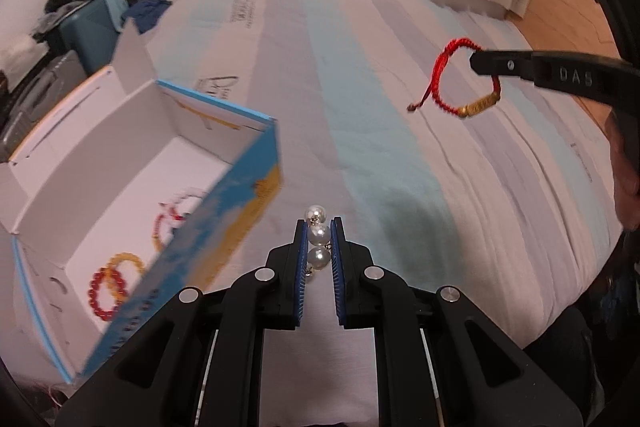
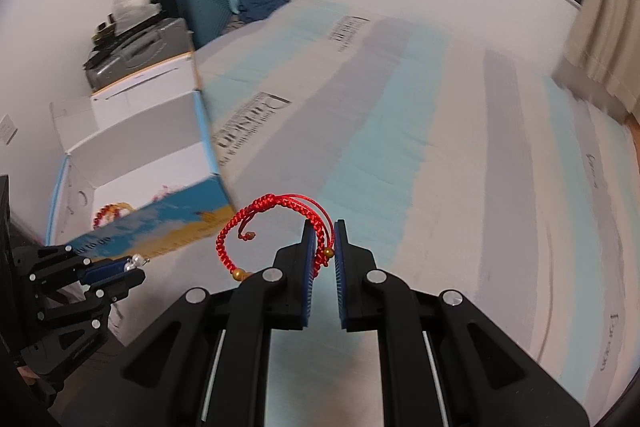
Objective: Organize jewelry
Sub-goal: 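Carry the pearl earrings with the left tool into the box while the right tool carries the bracelet, then open the left tool dropping the pearl earrings while the right tool releases the red cord bracelet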
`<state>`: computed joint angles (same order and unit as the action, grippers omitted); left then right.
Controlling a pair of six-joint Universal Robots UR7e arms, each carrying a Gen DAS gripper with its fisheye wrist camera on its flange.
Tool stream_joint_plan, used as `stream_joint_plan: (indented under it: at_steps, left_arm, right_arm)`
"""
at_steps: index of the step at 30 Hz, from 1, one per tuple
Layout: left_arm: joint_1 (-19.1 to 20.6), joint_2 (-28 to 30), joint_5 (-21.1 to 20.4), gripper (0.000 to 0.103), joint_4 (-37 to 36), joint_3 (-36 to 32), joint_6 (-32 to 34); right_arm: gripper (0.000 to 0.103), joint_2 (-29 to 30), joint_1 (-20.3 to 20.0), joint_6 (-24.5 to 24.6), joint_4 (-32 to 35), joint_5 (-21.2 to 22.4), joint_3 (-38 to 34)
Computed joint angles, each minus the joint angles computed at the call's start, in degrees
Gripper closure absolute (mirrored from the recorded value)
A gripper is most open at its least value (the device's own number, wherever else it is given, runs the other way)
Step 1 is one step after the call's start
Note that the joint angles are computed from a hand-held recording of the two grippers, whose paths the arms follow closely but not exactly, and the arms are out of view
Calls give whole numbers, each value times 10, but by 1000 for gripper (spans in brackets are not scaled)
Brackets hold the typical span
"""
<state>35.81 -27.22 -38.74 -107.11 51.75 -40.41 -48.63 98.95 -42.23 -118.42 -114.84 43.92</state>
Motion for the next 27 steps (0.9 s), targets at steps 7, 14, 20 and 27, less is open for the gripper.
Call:
stream_joint_plan:
  at_steps: [7, 14, 20, 27]
  left_arm:
    - [-2, -66, 33, 92, 6, 64, -34]
    - [0, -129, 52, 92, 25, 128, -84]
    - [6, -170, 59, 92, 32, 174, -116]
    - [20, -200, 57, 92, 15, 215, -127]
  right_arm:
    - [94, 7, 33, 0, -12, 6, 33]
    - [94, 21, 59, 2, -17, 10, 57]
    - [94, 34, 76, 5, -24, 14, 78]
    - [94, 54, 86, 5, -31, 14, 93]
